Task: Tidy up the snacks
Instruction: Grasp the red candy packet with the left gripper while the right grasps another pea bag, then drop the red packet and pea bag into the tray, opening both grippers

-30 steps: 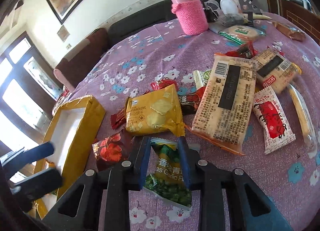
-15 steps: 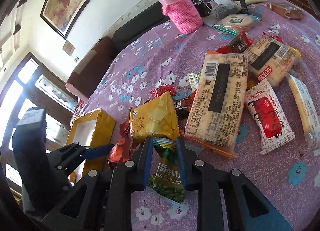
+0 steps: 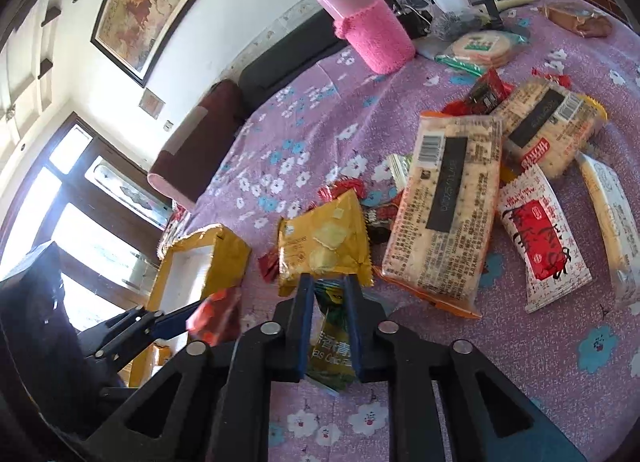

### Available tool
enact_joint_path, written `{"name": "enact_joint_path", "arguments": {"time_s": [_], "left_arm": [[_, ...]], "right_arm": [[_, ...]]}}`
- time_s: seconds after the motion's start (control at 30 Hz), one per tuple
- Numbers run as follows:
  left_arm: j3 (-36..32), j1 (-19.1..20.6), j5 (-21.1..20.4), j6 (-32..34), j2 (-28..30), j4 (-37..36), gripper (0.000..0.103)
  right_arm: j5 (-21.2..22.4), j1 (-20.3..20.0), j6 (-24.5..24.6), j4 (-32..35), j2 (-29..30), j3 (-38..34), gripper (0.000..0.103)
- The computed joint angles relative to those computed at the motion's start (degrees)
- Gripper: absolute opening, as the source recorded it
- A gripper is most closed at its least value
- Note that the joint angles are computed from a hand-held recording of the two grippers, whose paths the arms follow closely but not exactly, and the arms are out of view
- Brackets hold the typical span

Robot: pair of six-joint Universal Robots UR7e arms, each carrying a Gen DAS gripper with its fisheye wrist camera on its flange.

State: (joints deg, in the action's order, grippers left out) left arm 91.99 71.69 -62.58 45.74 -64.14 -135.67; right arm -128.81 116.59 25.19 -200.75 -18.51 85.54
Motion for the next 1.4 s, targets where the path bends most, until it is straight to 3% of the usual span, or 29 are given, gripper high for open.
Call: {"name": "enact_joint_path", "arguments": {"time_s": [0.17,0.23,0.27,0.37,0.5,0.7,0.83,0.9,0.97,1.07,1.23,1.33,1.4], "left_arm": [[-1.07,1.55,-2.89,-3.34,-3.83,0.25,0.053],[-1.67,2.76,-3.27,-4.54,-5.04,-0.29,0.053],[-1.82,3.27,-3.35,-5.21,-5.48,-0.44,0.053],[-3.29,5.53,-5.01,-8.01,-7.02,0.71,0.053],[-4.12,7.90,-6.91,-9.90,-8.77,0.81,0.053],[-6.07,10.85,-8.86,-11.05,-9.80,0.65,0.053],[-7.09,11.73,-8.19,-11.19,-9.41,-0.37,0.053],[-7.67,12.07,-7.60,-11.00,-9.17,-0.56,0.053],[-8.93,12.42,-7.13,-11.19,-8.51,-0.18,0.053],[-11.76,13.28,-7.09,-12.23,-6.95,1.49,0.053],[-17.26,14.59,-6.68,-14.30,-3.08,5.31,0.053],[-19.77,14.83,-5.59,-14.65,-1.02,6.50,0.053],[-21.65,14.91,-5.01,-15.31,0.43,7.52,0.053]], "right_arm": [[0.95,0.11,-2.41,-0.69,0.67,-0.98,0.009],[3.21,-0.35,-2.70,-1.10,0.94,-1.19,0.015],[3.46,-0.52,-2.37,-0.95,1.29,-1.58,0.023],[0.52,-0.35,-0.57,5.45,2.13,-3.74,0.046],[-1.72,-0.15,0.76,9.16,3.81,-6.67,0.047],[-8.96,1.84,5.09,19.88,6.85,-14.32,0.060],[-12.58,2.82,6.60,27.40,10.05,-21.11,0.055],[-11.71,2.94,4.93,26.66,11.06,-22.67,0.029],[-12.88,3.63,4.30,28.00,11.70,-24.05,0.019],[-14.08,4.70,3.00,27.99,12.01,-24.61,0.014],[-17.68,7.23,0.45,25.72,12.36,-26.03,0.014],[-15.74,8.23,-2.35,25.01,12.96,-28.52,0.014],[-11.57,8.48,-4.12,27.55,14.04,-31.86,0.014]]}}
